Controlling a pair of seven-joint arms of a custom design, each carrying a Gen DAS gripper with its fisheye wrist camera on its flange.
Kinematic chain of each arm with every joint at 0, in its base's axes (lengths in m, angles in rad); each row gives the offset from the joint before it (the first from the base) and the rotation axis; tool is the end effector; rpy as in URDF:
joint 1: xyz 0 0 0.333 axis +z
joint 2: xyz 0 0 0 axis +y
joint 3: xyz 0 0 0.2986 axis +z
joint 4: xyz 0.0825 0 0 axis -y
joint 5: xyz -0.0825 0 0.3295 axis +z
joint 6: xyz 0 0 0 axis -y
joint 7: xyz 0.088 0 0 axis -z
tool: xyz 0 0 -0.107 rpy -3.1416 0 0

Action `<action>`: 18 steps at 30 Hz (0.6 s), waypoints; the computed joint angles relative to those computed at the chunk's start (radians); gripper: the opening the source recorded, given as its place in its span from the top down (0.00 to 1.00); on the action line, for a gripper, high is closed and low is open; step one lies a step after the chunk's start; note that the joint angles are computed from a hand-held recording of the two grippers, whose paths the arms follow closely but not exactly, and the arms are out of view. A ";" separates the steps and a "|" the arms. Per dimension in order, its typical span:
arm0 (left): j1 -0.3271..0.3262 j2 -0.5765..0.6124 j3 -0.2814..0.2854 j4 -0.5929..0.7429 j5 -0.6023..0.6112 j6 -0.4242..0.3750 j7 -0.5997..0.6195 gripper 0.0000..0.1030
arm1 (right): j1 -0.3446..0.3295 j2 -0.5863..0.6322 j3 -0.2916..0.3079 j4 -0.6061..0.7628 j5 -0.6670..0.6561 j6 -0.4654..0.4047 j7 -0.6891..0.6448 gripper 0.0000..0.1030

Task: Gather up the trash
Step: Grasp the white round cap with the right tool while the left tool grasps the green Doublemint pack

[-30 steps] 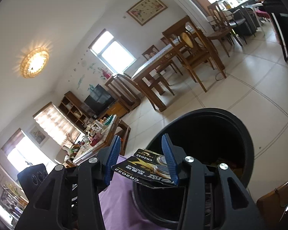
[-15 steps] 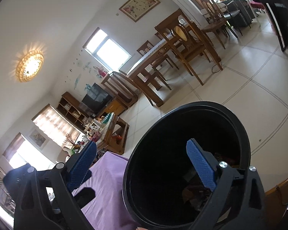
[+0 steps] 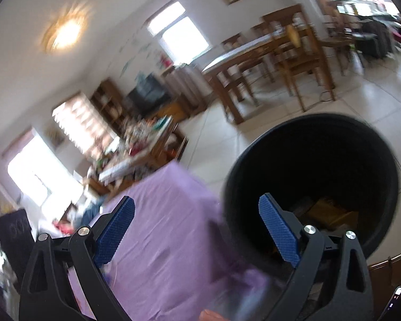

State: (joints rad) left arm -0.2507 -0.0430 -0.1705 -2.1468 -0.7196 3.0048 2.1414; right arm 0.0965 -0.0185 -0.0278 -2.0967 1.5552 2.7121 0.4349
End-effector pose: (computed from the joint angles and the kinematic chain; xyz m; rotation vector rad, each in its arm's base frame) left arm 0.4979 -0.1721 0.5256 -1.4670 2.0439 -1.1610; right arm 0.5236 0.0004 0.4805 -1.3730 1.5119 -0.2310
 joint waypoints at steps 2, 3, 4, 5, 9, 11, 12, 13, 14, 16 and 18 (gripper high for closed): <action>0.047 -0.087 0.037 -0.116 0.077 -0.023 -0.062 0.17 | 0.024 -0.003 0.023 -0.008 -0.071 -0.003 0.032 0.10; 0.060 -0.116 0.056 -0.153 0.111 -0.035 -0.084 0.17 | 0.043 -0.001 0.039 -0.008 -0.121 -0.005 0.053 0.10; 0.089 -0.148 0.072 -0.196 0.170 -0.056 -0.123 0.17 | 0.059 0.001 0.051 -0.008 -0.157 -0.007 0.066 0.10; 0.120 -0.173 0.084 -0.235 0.227 -0.074 -0.162 0.17 | 0.081 0.008 0.067 -0.002 -0.199 -0.011 0.083 0.10; 0.141 -0.176 0.168 -0.255 0.318 -0.190 -0.167 0.28 | 0.156 0.051 0.114 0.046 -0.329 0.003 0.154 0.11; 0.143 -0.153 0.184 -0.245 0.331 -0.212 -0.144 0.31 | 0.184 0.074 0.130 0.075 -0.401 0.010 0.203 0.13; 0.147 -0.144 0.185 -0.242 0.331 -0.212 -0.138 0.35 | 0.205 0.098 0.143 0.100 -0.467 0.023 0.244 0.13; 0.151 -0.130 0.190 -0.231 0.325 -0.223 -0.128 0.40 | 0.219 0.114 0.150 0.118 -0.514 0.029 0.273 0.14; 0.154 -0.127 0.194 -0.229 0.307 -0.226 -0.109 0.42 | 0.227 0.124 0.155 0.127 -0.548 0.032 0.292 0.18; 0.168 -0.136 0.192 -0.230 0.308 -0.235 -0.090 0.69 | 0.252 0.161 0.161 0.161 -0.670 0.035 0.376 0.23; 0.176 -0.141 0.198 -0.241 0.299 -0.229 -0.066 0.69 | 0.265 0.184 0.166 0.181 -0.759 0.038 0.428 0.29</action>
State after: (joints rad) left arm -0.0744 -0.1838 0.0272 -2.3880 -0.4205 2.7755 2.0750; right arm 0.3618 0.1659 0.1378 -1.9159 0.7961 2.7498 0.8626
